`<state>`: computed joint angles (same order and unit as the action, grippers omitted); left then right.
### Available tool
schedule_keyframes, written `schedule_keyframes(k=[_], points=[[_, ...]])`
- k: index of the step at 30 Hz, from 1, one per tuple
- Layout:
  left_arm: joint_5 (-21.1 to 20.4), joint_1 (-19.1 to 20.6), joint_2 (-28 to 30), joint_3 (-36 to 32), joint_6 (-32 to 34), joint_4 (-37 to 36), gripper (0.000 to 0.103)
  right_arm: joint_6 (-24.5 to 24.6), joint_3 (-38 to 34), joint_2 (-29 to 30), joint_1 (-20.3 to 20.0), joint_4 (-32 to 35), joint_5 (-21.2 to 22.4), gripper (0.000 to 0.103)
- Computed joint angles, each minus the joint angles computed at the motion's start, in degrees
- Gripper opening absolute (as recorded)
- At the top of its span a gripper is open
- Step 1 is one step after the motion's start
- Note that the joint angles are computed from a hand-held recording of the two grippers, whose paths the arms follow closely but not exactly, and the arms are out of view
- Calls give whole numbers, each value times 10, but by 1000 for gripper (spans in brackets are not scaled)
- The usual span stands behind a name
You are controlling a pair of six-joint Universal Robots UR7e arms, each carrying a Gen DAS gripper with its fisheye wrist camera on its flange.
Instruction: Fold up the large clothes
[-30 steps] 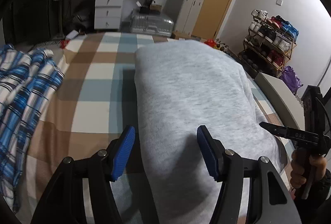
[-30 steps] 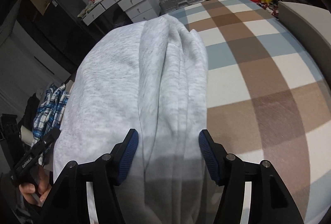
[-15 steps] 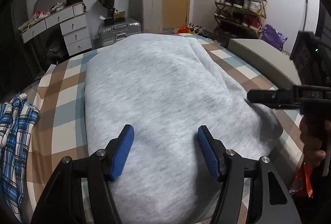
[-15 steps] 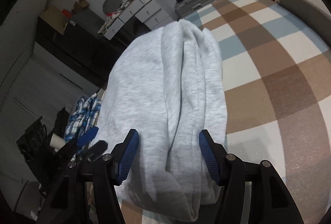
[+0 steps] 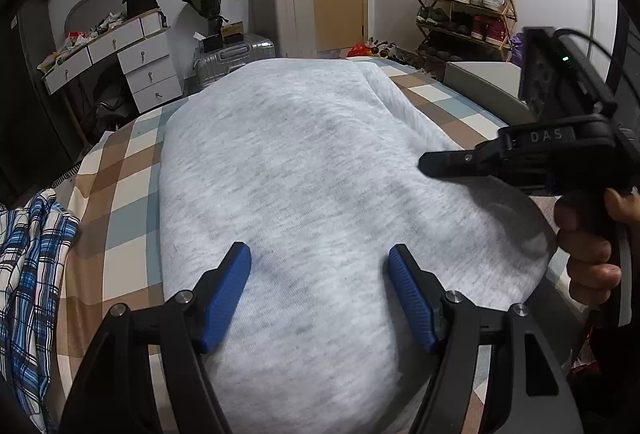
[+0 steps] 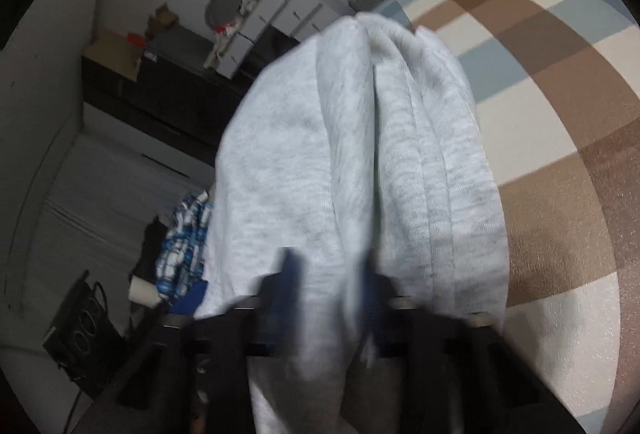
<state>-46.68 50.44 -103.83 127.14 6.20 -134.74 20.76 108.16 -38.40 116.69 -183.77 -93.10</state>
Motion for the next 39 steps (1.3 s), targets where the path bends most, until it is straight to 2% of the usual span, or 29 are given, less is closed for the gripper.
schedule_keyframes(k=[2,4,7,10,13,14,15,16,17,20,22,24,27,29,30,31,33,36,39], points=[[-1,-1,-1,2,0,-1,66,-38,5,-1,12,-51,-1,7],[-18,4,-4,-1,1,-5,67,-94,10,-4,33,-111,6,6],[-39,13,-1,-12,-3,4,67,-125,-7,4,66,-108,-78,5],[-28,2,-1,-4,13,5,67,-73,-17,14,49,-49,-130,5],[0,-17,-1,7,19,8,68,-40,-23,23,39,-21,-142,8],[7,-21,-1,8,13,11,68,-39,-26,24,42,-26,-146,10],[8,-21,-3,6,7,15,68,-39,-27,22,45,-25,-154,21],[7,-22,-6,5,-1,19,68,-36,-26,15,45,-9,-156,27],[1,-21,-8,2,-6,24,68,-34,-20,4,37,7,-134,30],[-30,-22,-16,-3,-10,23,68,-49,25,-36,-11,24,3,32],[-32,-27,-15,-1,-7,22,68,-70,43,-44,-28,17,50,32],[-26,-27,-9,1,-5,20,68,-98,46,-49,-37,43,77,32],[-14,-24,1,7,-9,9,68,-114,44,-50,-31,57,64,32],[-6,-26,4,10,-10,3,68,-131,38,-45,-18,46,41,22],[1,-31,2,11,-16,9,68,-141,37,-42,-12,38,40,11],[6,-34,2,10,-21,15,68,-146,33,-39,-6,30,32,9],[12,-39,2,4,-33,32,68,-150,31,-37,2,16,27,8],[-13,-46,-2,-3,-37,37,68,-154,44,-45,-1,1,39,8],[-45,-49,5,-7,-25,29,68,-163,42,-47,1,35,15,9]])
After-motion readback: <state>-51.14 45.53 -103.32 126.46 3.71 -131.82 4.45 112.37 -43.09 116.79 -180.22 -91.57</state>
